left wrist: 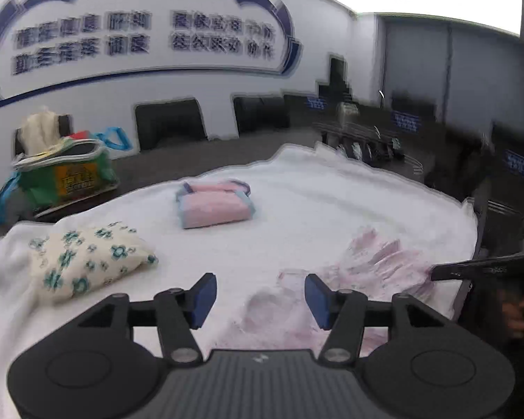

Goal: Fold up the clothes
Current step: 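Fold the garment over with both grippers and release it onto itself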

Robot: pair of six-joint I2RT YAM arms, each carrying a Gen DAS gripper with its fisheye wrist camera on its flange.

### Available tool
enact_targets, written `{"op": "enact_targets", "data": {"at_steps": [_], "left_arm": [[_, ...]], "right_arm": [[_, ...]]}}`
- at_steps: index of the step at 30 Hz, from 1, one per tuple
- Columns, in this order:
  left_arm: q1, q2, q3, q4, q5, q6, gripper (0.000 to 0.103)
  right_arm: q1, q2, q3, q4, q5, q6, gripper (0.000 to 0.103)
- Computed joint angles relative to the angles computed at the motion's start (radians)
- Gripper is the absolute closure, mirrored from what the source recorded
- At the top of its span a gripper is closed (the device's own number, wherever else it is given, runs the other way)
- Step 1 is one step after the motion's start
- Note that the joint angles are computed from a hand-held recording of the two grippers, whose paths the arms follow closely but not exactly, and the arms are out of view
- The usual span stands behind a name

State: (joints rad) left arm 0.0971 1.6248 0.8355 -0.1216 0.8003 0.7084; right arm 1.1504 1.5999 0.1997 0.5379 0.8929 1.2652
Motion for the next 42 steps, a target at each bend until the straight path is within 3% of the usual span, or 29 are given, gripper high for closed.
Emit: {"op": "enact_targets", "data": {"at_steps": [1,4,5,9,11,12,13,15,19,23,25,28,30,32,34,35,36,39,42], "left_arm": [[-0.046,0.087,0.103,-0.084,0.007,0.058,0.047],[-0.202,0.304,0.298,-0.143,-0.01,0.107,0.047],[-0.247,0.366,0.36,-0.178,-0.027,0.119,0.047],[-0.387,0.614,0.652,-0.386,-0.075,0.171,0.047],[-0.416,0.651,0.68,-0.393,-0.084,0.154,0.049],[-0.429,0.664,0.686,-0.39,-0.089,0.142,0.059],[-0.429,0.667,0.685,-0.377,-0.087,0.119,0.082],[-0.424,0.667,0.677,-0.344,-0.079,0.064,0.101],[-0.387,0.614,0.597,-0.16,-0.061,-0.108,0.103],[-0.352,0.536,0.517,0.086,-0.08,-0.397,0.103],[-0.37,0.51,0.493,0.207,-0.204,-0.546,0.102],[-0.417,0.547,0.562,0.212,-0.411,-0.646,0.09],[-0.404,0.589,0.639,0.11,-0.365,-0.611,0.085],[-0.354,0.561,0.602,0.073,-0.298,-0.556,0.079],[-0.261,0.494,0.497,0.083,-0.181,-0.46,0.052],[-0.208,0.466,0.456,0.075,-0.116,-0.403,0.046],[-0.158,0.448,0.415,0.073,-0.037,-0.326,0.038],[-0.006,0.444,0.344,-0.004,0.186,-0.045,0.026],[0.035,0.476,0.302,-0.076,0.218,0.148,0.023]], "right_arm": [[-0.004,0.014,-0.019,0.073,-0.047,-0.007,0.055],[-0.009,0.134,-0.018,0.266,-0.159,-0.013,0.055],[-0.005,0.182,0.006,0.278,-0.163,0.021,0.055],[-0.004,0.283,0.112,0.146,-0.074,0.225,0.053],[-0.032,0.297,0.158,0.053,-0.008,0.308,0.053],[-0.062,0.313,0.172,0.065,-0.003,0.287,0.054],[-0.092,0.33,0.184,0.088,-0.001,0.256,0.056],[-0.186,0.372,0.193,0.239,-0.06,0.053,0.09],[-0.413,0.326,0.225,0.349,-0.256,-0.35,0.097],[-0.61,0.171,0.329,0.213,-0.422,-0.67,0.099],[-0.712,0.138,0.411,0.139,-0.53,-0.768,0.099],[-0.879,0.201,0.608,-0.057,-0.683,-0.828,0.096],[-0.945,0.318,0.808,-0.295,-0.674,-0.788,0.08],[-0.948,0.381,0.874,-0.372,-0.61,-0.785,0.079],[-0.919,0.318,0.739,-0.247,-0.617,-0.793,0.062],[-0.895,0.266,0.633,-0.14,-0.618,-0.791,0.044],[-0.846,0.204,0.511,-0.028,-0.588,-0.786,0.035],[-0.665,0.062,0.207,0.226,-0.497,-0.826,0.027],[-0.449,0.055,0.072,0.381,-0.467,-0.816,0.015]]}}
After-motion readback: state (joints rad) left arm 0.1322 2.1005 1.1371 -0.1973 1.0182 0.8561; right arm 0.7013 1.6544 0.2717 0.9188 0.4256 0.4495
